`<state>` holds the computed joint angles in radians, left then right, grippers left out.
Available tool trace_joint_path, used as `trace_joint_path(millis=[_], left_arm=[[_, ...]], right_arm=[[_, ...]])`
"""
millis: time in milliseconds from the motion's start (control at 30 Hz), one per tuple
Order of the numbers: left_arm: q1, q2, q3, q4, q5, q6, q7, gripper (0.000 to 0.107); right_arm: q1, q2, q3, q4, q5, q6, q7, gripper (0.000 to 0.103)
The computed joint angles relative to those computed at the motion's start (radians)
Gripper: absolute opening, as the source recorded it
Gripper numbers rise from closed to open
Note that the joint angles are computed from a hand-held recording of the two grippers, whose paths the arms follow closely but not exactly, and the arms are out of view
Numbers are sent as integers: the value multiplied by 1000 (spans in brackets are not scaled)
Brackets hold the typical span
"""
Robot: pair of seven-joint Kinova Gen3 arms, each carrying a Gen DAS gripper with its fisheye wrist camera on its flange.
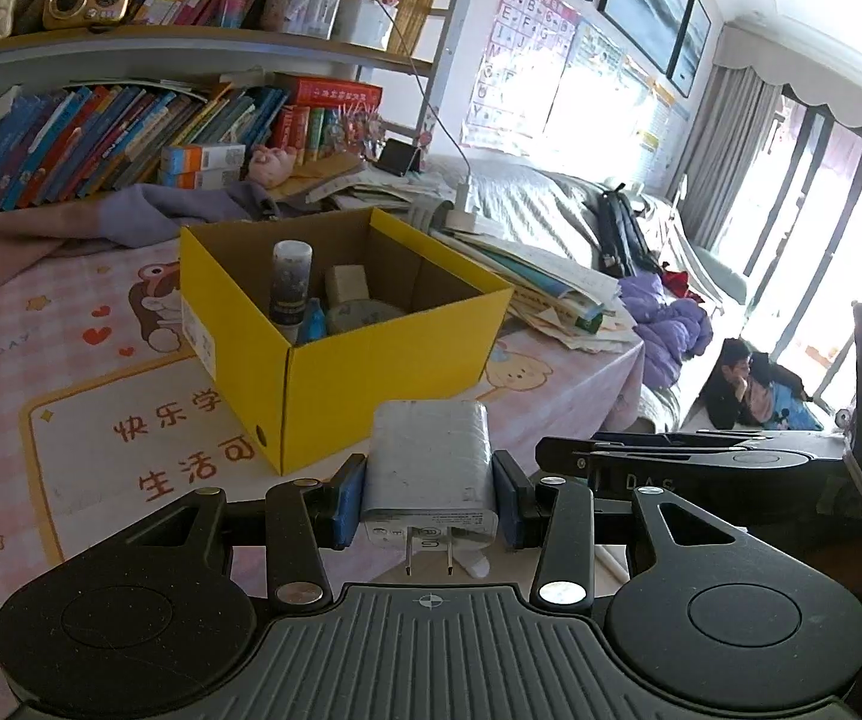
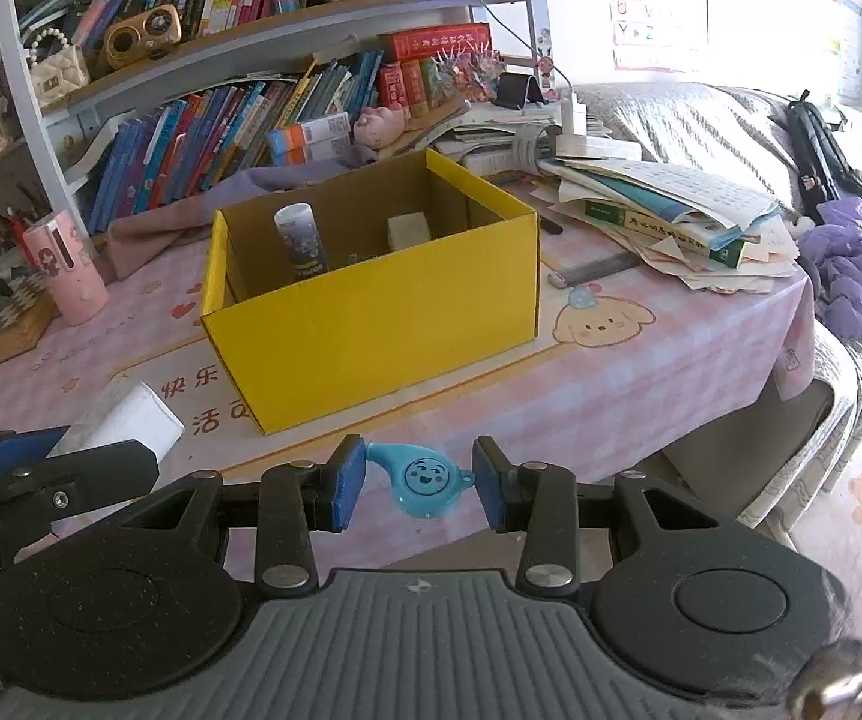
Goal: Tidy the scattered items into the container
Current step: 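Carry the charger and blue clip with both tools over the yellow box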
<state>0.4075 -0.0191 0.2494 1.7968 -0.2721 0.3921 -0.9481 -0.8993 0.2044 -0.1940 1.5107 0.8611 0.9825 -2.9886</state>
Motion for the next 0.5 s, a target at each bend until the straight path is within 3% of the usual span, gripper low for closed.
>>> trace_joint_path(millis=[233,500], left_arm=[[14,45,-18,-50,-110,-19,80,42],[80,118,-87,-135,-255,-25,186,42]], right_arm=[[34,14,23,-22,12,-53,58,37],[96,44,65,-76,3,-162,175,37]])
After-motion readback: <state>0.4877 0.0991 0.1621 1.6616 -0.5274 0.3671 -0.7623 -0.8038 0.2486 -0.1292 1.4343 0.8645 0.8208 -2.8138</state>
